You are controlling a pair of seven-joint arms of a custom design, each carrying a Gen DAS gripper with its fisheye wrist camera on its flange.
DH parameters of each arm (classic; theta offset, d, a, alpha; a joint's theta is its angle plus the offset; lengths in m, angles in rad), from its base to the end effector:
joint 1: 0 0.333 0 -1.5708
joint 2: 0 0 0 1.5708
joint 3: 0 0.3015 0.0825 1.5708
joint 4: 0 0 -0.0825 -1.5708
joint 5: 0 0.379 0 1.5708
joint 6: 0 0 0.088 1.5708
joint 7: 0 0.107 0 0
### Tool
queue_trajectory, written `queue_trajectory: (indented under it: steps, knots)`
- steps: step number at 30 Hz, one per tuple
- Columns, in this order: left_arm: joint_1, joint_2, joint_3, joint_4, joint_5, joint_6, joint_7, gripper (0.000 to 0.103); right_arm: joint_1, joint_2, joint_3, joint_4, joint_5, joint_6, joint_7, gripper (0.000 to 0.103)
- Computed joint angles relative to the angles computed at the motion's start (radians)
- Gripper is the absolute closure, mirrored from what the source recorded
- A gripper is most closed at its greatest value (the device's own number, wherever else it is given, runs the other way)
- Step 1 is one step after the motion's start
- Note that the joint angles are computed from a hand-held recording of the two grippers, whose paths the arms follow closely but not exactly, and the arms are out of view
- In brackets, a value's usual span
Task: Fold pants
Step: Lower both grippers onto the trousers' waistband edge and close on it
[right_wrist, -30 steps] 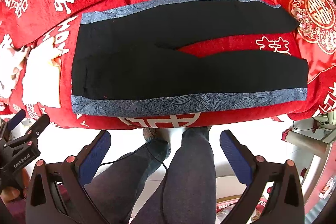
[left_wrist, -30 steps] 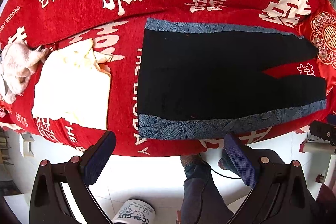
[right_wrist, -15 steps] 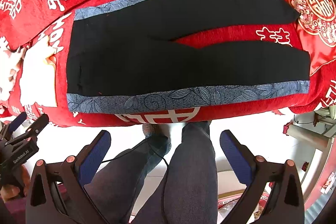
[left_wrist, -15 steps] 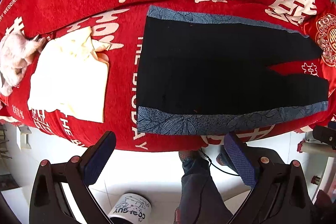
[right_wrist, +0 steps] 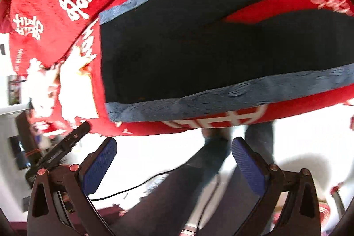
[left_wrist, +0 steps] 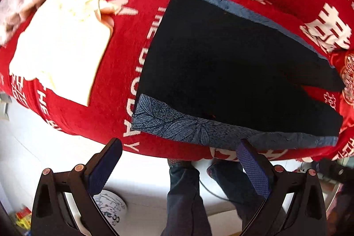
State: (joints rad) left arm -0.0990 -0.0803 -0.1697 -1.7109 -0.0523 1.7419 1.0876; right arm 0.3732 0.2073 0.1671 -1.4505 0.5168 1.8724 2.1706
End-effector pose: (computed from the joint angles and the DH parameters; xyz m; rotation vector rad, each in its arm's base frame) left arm 0.5194 -0.1514 0.6027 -2.4414 1.9550 -0.1822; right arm 0.5322 0.3503 0.5873 -1.7659 2.0929 0.6818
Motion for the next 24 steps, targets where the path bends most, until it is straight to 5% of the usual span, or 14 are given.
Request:
queue_trajectory:
  steps: [7, 9, 13, 24]
  knots:
    - [-0.017, 0.060, -0.014, -0.038, 0.074, 0.187, -0.001, 0.000, -0.015, -0.070, 0.005, -0.295, 0.190, 0.231, -0.082, 0.003]
    - [-0.028, 0.102, -0.015, -0.020, 0.101, 0.220, 0.008, 0.000, -0.020, -0.104, -0.002, -0.382, 0.253, 0.303, -0.117, 0.019]
    - [-0.042, 0.143, -0.005, -0.046, 0.153, 0.268, -0.007, 0.000, -0.027, -0.168, -0.020, -0.547, 0.395, 0.424, -0.221, 0.024]
    - [0.014, 0.019, 0.034, -0.255, -0.127, 0.344, 0.022, 0.000, 0.003, -0.187, -0.036, -0.654, 0.836, 0.519, -0.647, 0.024]
